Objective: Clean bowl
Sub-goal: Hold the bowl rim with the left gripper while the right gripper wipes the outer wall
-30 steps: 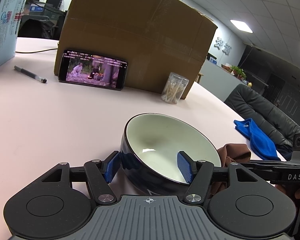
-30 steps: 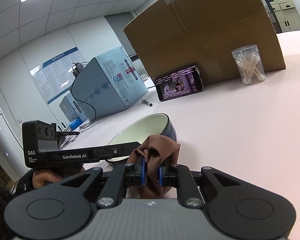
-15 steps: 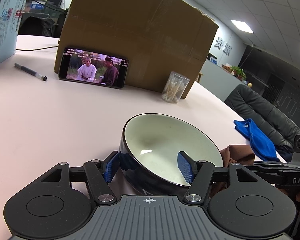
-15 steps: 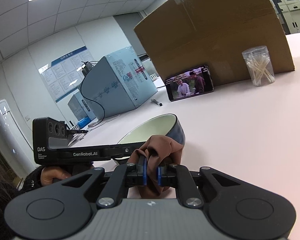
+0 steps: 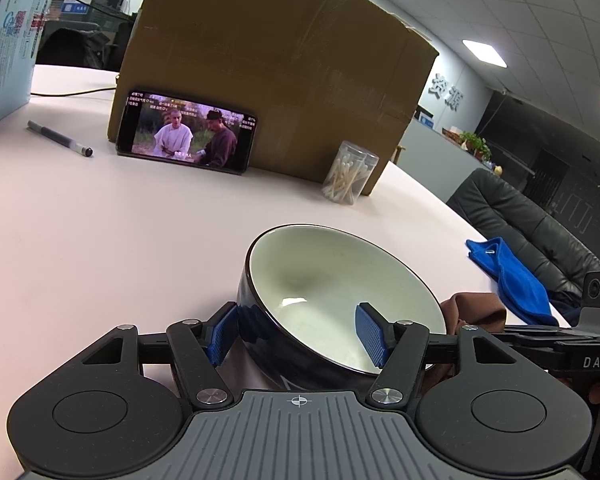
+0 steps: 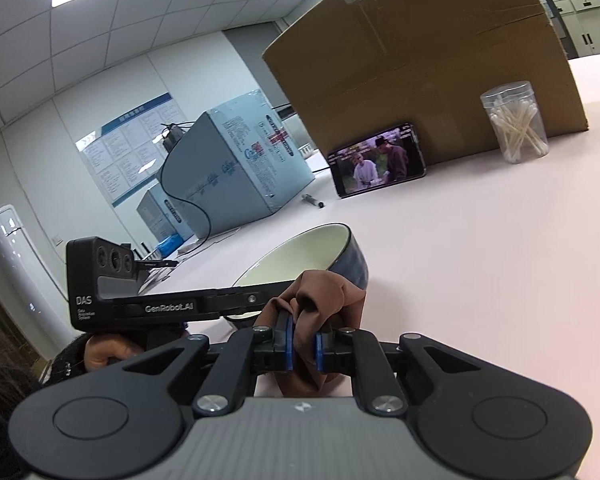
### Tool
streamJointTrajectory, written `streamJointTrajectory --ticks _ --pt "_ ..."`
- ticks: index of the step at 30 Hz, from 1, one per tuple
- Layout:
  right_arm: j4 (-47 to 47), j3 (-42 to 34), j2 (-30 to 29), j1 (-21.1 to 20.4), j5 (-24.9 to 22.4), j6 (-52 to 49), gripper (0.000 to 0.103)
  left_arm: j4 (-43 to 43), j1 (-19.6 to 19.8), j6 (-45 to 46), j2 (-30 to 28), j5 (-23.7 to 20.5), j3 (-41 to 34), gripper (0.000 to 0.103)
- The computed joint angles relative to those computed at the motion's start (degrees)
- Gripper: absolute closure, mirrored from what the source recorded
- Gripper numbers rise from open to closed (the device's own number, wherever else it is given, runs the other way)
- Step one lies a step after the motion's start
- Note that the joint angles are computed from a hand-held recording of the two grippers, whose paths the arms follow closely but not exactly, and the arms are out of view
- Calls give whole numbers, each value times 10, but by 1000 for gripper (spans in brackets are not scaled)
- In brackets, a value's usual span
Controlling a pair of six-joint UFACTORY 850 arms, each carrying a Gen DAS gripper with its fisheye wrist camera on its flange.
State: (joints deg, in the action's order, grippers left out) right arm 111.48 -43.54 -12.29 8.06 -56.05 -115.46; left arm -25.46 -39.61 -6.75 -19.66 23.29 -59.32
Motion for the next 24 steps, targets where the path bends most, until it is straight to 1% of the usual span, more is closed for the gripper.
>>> streamJointTrajectory --ticks 8,12,20,24 --pt "4 -2 -5 -10 1 31 89 15 0 -14 0 3 1 40" --pt "5 -4 -7 -8 0 30 89 16 0 -16 1 3 2 40" --pt "-25 -9 -14 -11 -30 28 89 23 2 -26 0 -4 1 40" --pt "-36 -10 -14 -11 -43 24 89 47 6 -54 1 -1 4 40"
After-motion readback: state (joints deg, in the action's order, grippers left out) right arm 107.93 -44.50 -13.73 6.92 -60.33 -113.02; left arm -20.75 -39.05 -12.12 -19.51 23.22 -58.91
